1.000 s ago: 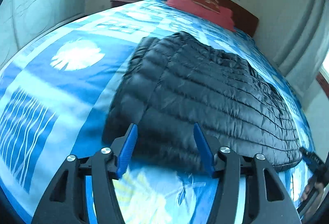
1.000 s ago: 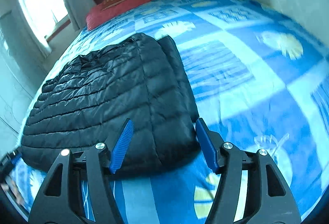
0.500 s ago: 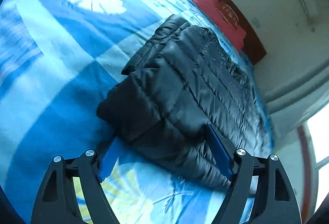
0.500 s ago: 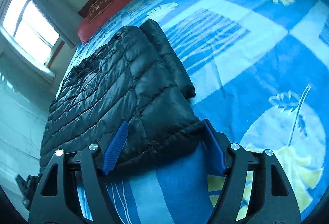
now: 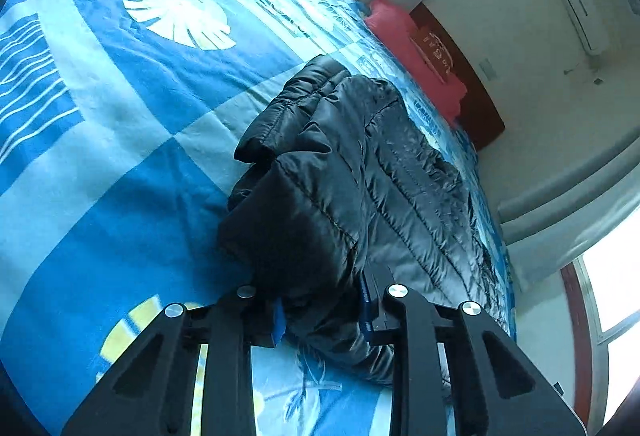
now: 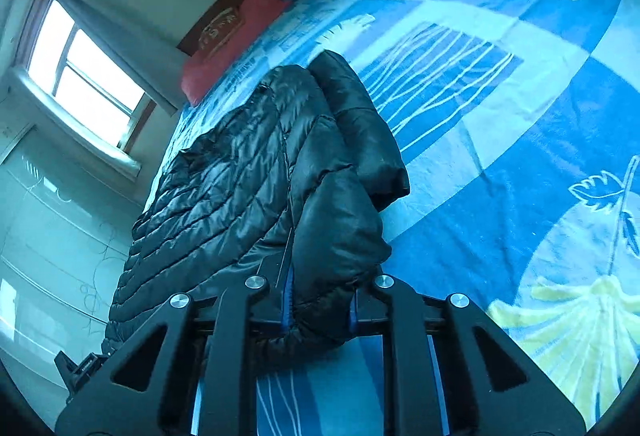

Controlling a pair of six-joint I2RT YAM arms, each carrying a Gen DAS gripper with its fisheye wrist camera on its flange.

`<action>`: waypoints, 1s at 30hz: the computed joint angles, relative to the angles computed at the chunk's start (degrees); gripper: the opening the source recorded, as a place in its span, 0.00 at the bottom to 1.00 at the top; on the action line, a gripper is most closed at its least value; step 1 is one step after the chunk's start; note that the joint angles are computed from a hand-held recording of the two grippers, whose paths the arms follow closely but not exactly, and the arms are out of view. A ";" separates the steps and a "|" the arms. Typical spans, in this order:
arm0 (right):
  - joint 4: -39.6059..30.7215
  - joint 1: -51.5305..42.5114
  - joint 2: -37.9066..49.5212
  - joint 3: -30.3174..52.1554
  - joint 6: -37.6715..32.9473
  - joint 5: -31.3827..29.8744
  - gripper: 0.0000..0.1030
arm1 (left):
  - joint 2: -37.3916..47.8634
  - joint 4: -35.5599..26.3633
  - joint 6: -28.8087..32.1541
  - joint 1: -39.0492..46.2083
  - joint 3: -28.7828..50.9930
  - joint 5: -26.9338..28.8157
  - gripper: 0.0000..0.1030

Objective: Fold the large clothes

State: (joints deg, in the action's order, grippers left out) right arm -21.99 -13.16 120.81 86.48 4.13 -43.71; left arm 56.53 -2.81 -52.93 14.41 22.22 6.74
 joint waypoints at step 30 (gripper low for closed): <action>-12.08 -8.19 -6.15 -8.76 -16.80 -2.16 0.20 | -35.87 -32.90 2.88 5.16 -6.46 7.30 0.28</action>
